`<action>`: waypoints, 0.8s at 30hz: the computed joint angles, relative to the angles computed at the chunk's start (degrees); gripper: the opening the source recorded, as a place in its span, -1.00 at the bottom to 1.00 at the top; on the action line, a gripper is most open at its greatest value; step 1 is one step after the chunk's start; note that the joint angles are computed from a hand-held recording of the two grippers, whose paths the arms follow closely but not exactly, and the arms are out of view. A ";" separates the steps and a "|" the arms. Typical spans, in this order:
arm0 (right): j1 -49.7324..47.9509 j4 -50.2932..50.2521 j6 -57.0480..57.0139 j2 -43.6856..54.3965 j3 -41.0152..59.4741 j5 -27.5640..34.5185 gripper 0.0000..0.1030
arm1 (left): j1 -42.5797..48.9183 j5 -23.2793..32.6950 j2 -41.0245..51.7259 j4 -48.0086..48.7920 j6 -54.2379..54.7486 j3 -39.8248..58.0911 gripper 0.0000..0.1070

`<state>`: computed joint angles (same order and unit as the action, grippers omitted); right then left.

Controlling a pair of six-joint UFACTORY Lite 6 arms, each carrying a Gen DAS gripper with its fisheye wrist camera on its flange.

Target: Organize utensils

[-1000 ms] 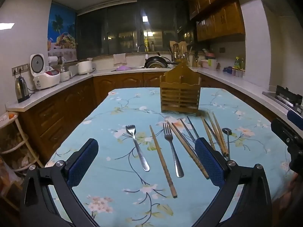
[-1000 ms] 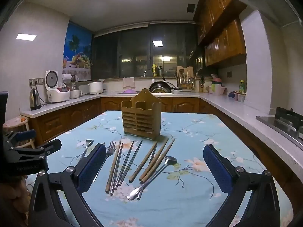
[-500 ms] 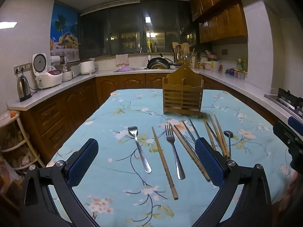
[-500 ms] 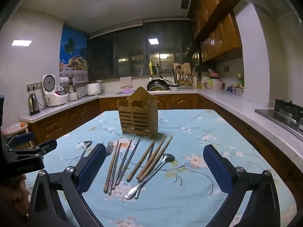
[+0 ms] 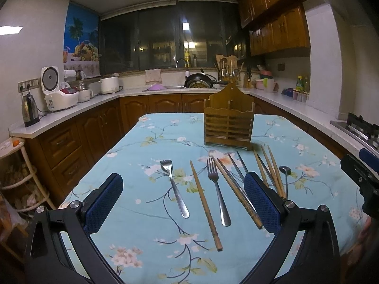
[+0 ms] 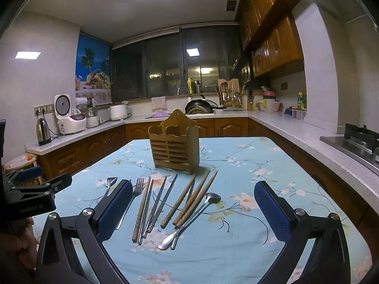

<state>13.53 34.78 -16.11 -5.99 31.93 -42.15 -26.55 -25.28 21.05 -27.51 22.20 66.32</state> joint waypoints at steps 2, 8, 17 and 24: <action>-0.07 -0.28 0.23 -0.04 -0.03 0.03 1.00 | 0.08 0.01 -0.20 0.06 -0.07 -0.02 0.93; 0.17 0.01 -0.07 -0.45 0.07 0.42 1.00 | 0.39 0.25 -0.46 0.71 -0.62 0.21 0.93; 0.54 0.52 -0.33 -0.79 0.10 0.53 1.00 | 0.89 0.36 -0.93 2.43 -2.00 -0.27 0.93; 0.54 0.62 -0.43 -0.98 0.15 0.82 1.00 | 0.55 0.24 -0.92 1.87 -1.63 -0.35 0.93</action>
<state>14.08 35.40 -16.54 -6.97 32.09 -41.33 -26.00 -25.04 20.14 -25.65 20.56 65.97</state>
